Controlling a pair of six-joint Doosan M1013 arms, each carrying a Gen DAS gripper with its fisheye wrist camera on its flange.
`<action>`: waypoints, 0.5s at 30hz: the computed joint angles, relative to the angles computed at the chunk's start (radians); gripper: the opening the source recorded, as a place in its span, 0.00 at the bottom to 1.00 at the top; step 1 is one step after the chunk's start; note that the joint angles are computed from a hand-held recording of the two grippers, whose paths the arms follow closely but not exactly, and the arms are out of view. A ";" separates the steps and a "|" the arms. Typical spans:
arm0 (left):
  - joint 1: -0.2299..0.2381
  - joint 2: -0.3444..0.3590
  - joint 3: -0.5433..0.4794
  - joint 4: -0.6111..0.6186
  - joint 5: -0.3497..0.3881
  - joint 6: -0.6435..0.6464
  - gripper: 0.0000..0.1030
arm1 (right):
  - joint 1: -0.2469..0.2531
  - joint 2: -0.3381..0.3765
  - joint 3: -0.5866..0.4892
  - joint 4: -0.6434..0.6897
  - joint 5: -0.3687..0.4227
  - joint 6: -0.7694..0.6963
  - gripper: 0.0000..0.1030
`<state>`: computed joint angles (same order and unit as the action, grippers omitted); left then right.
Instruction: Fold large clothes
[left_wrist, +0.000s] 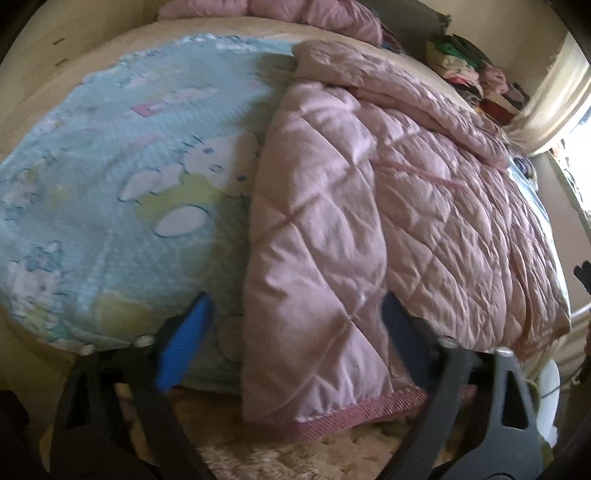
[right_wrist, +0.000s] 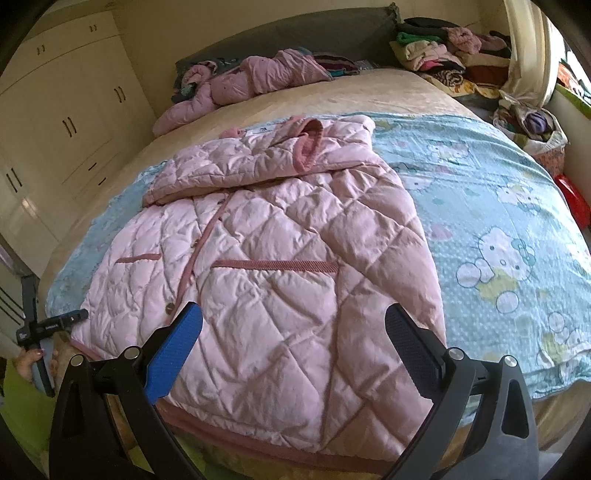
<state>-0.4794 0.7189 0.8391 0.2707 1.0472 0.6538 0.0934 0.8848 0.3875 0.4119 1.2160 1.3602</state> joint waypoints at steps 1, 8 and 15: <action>0.002 0.006 -0.007 -0.018 0.004 0.014 0.70 | -0.002 -0.002 0.005 0.000 0.001 0.002 0.96; 0.018 0.019 -0.018 -0.118 0.004 0.071 0.58 | -0.016 -0.002 0.018 0.001 0.045 0.013 0.96; 0.002 0.013 -0.016 -0.077 -0.029 0.078 0.28 | -0.033 -0.020 0.071 -0.015 0.091 0.033 0.96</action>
<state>-0.4778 0.7323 0.8235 0.1941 1.0178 0.7318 0.0600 0.8646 0.4588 0.3967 1.3066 1.3935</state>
